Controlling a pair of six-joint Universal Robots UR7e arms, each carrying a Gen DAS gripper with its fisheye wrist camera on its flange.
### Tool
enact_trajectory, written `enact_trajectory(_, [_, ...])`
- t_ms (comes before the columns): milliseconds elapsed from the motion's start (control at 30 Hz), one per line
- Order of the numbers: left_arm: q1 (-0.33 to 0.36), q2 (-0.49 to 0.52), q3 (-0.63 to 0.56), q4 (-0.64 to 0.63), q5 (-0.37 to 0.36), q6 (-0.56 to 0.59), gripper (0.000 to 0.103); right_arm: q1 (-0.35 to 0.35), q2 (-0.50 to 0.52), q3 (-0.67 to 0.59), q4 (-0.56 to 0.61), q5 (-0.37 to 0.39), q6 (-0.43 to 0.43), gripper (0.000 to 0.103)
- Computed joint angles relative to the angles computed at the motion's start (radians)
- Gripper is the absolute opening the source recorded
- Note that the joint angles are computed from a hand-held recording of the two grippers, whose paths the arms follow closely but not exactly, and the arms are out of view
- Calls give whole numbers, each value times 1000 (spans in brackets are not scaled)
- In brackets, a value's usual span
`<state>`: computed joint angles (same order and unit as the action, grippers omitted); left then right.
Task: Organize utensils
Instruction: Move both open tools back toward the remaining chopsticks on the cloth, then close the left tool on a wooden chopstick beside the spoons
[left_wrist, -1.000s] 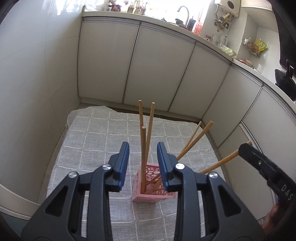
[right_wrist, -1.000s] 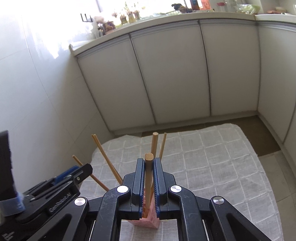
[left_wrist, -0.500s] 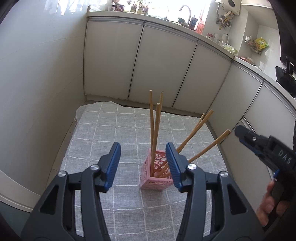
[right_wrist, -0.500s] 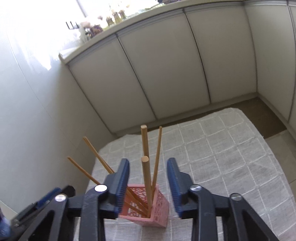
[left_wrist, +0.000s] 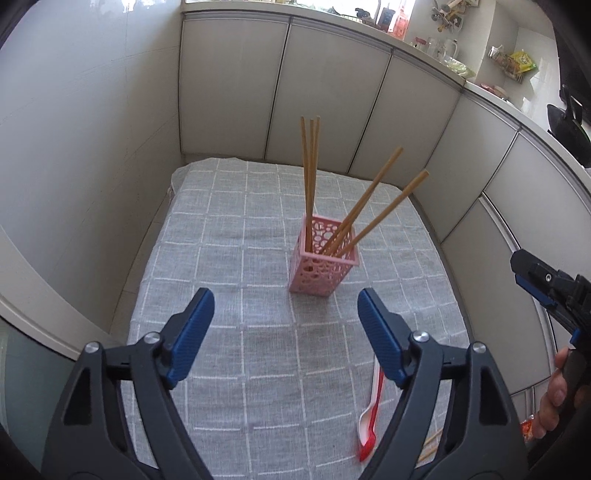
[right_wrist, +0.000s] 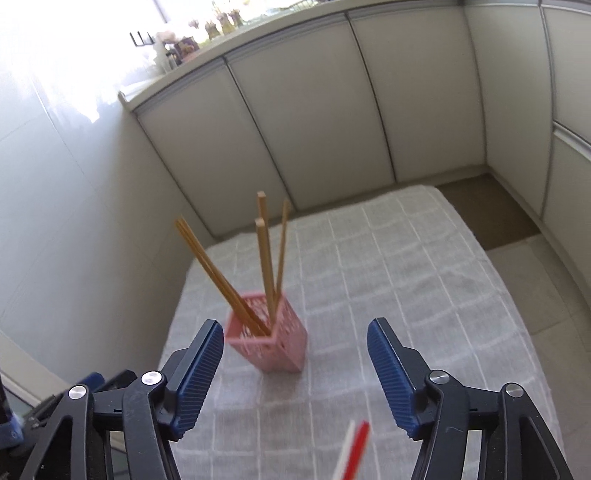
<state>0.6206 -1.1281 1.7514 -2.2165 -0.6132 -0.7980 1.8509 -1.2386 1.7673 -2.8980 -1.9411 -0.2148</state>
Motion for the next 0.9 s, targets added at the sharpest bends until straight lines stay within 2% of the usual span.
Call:
enact_trajectory(133, [-20,-17,27,78,-52,-55,82,0,-52,70,34,-46,6,75])
enact_trajectory(433, [-56,-25,93,183,-119,-109,82,-24,-142,192,119,-125,23,79])
enact_trajectory(667, [-49,-7,112,233,-210,-114,82,-91,-199,245,236,-129,89,80])
enact_trajectory(800, [-37,21,108,247,-267,-103,82,-127,-215,255,322,-162,118,80])
enact_trajectory(900, [-41,53,96,248,-283,-72,82,-144,-224,262,363,-206,121,80])
